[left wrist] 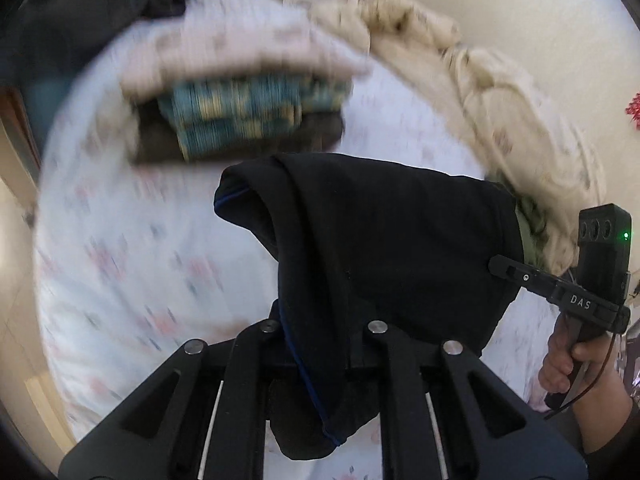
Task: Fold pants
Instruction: 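Lift the folded shorts and carry them onto the stack of folded clothes, then open both grippers and withdraw them from the stack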
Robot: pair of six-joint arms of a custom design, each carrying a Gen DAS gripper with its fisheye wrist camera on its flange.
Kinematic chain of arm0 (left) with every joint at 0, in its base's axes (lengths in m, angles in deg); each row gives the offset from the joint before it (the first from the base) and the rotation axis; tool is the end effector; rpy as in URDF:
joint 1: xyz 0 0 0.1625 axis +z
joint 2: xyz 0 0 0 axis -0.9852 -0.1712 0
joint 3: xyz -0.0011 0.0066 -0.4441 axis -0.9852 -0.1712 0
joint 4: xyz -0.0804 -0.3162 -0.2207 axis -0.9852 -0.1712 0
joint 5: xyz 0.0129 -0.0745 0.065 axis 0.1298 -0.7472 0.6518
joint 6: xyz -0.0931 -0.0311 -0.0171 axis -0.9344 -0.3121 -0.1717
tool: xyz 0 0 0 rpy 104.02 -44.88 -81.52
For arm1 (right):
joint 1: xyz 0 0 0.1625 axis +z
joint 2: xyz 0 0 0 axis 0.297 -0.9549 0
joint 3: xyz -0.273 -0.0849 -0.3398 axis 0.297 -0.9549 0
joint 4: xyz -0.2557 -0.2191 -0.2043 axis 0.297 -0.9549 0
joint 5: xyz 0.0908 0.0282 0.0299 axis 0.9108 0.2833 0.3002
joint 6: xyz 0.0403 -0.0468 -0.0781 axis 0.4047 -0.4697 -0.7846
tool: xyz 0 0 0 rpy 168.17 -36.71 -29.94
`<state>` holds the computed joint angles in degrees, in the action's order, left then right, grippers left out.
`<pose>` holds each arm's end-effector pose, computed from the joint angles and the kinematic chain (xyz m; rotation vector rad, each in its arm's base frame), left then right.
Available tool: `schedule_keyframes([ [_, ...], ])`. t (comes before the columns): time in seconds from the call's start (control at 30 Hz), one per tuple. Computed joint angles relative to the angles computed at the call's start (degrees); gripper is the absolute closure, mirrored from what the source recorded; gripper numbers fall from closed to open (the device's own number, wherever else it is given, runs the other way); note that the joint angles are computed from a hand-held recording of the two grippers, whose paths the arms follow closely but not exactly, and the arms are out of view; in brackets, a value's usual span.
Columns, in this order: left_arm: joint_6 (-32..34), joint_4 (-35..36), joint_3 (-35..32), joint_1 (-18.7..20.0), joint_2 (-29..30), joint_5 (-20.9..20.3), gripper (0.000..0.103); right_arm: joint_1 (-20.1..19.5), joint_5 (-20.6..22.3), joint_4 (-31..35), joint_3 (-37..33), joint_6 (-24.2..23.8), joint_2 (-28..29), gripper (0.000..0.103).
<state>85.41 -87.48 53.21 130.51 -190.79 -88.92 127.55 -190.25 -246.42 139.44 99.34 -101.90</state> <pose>-0.1246 -0.3977 0.4708 0.9725 2.7603 -0.2293 0.4498 -0.2399 0.1125 -0.1136 -2.6518 1.0492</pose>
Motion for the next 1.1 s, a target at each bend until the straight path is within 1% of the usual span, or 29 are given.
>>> schedule_keyframes([
  [0.07, 1.77, -1.71, -3.32, -0.12, 1.68, 0.19, 0.094, -0.64, -0.49, 1.89, -3.27, -3.98, -0.35, 0.089],
  [0.17, 3.53, -3.53, -8.83, 1.13, 5.77, -0.08, 0.094, -2.63, -1.22, 4.12, -9.43, -12.16, -0.11, 0.089],
  [0.23, 4.69, -4.92, -13.76, 2.46, 10.36, 0.44, 0.093, -4.85, -1.05, 5.65, -14.47, -17.6, 0.7, 0.089],
  [0.27, 4.72, -4.8, -15.68, 2.95, 12.38, 0.93, 0.093, -5.98, -0.97, 6.9, -17.04, -19.86, 1.26, 0.089],
  [0.3, 4.64, -4.02, -19.19, 4.05, 15.76, 1.42, 0.093, -7.61, -0.59, 8.87, -20.37, -22.28, 2.1, 0.089],
  [0.37, 5.33, -4.21, -23.52, 5.77, 20.09, 1.66, 0.093, -10.72, 0.7, 12.55, -26.19, -24.96, 3.65, 0.089],
  [0.4, 5.86, -3.78, -26.65, 6.5, 23.24, 2.8, 0.093, -11.93, 1.2, 14.13, -28.78, -25.8, 4.61, 0.089],
  [0.47, 5.63, -3.17, -31.29, 8.0, 27.58, 2.72, 0.093, -14.33, 2.25, 16.95, -33.2, -26.86, 6.08, 0.089],
  [0.53, 5.44, -1.0, -36.58, 9.32, 32.56, 3.96, 0.093, -16.67, 3.56, 18.54, -36.77, -26.09, 7.79, 0.089],
  [0.57, 6.27, -1.47, -37.77, 9.69, 34.15, 4.86, 0.093, -17.83, 4.41, 18.92, -38.07, -25.45, 8.56, 0.089],
  [0.6, 8.05, -1.94, -39.03, 9.88, 36.4, 7.76, 0.093, -19.04, 5.42, 20.19, -39.28, -24.03, 9.37, 0.089],
  [0.63, 9.2, -2.24, -40.65, 10.38, 38.67, 9.69, 0.093, -20.19, 6.29, 22.6, -40.61, -22.71, 10.19, 0.089],
  [0.67, 9.52, -1.9, -41.51, 10.71, 39.91, 10.59, 0.093, -21.15, 6.59, 24.58, -41.72, -21.96, 11.03, 0.089],
  [0.7, 10.04, -2.45, -43.19, 11.49, 41.8, 10.62, 0.093, -22.08, 6.52, 25.56, -42.63, -21.88, 11.94, 0.089],
  [0.73, 10.62, -3.44, -43.61, 11.83, 42.95, 11.33, 0.091, -23.01, 6.52, 25.16, -43.0, -22.04, 12.57, 0.089],
  [0.8, 9.75, -0.88, -44.41, 11.89, 45.06, 14.18, 0.086, -23.87, 5.34, 23.14, -43.16, -23.17, 13.43, 0.087],
  [0.83, 8.92, 0.61, -44.46, 11.91, 45.57, 15.24, 0.082, -24.1, 4.32, 23.71, -43.87, -24.23, 14.02, 0.082],
  [0.87, 9.23, 0.08, -43.42, 11.89, 45.51, 16.62, 0.076, -24.22, 3.7, 24.66, -44.34, -24.96, 14.33, 0.078],
  [0.9, 10.38, -2.85, -41.58, 11.84, 44.86, 18.26, 0.061, -24.2, 2.27, 26.36, -45.25, -25.85, 14.76, 0.077],
  [0.93, 11.22, -5.79, -40.06, 11.74, 44.09, 19.46, 0.044, -24.09, 1.38, 26.86, -45.66, -27.44, 14.94, 0.074],
  [0.97, 11.92, -8.91, -38.66, 11.66, 43.36, 21.02, 0.039, -23.84, 0.31, 26.91, -45.92, -28.49, 15.03, 0.065],
  [1.0, 12.43, -13.53, -37.15, 11.76, 42.28, 22.38, 0.036, -23.35, -2.57, 26.03, -45.84, -30.13, 15.11, 0.058],
  [1.03, 12.57, -16.53, -36.29, 11.93, 41.62, 23.24, 0.033, -22.71, -5.35, 24.62, -45.47, -30.99, 15.27, 0.046],
  [1.07, 12.58, -18.91, -35.44, 11.91, 40.85, 24.53, 0.032, -21.99, -8.6, 22.6, -44.66, -31.71, 15.3, 0.044],
  [1.1, 12.78, -21.37, -34.34, 12.1, 39.77, 25.34, 0.031, -21.5, -10.26, 21.16, -43.5, -31.79, 14.88, 0.044],
])
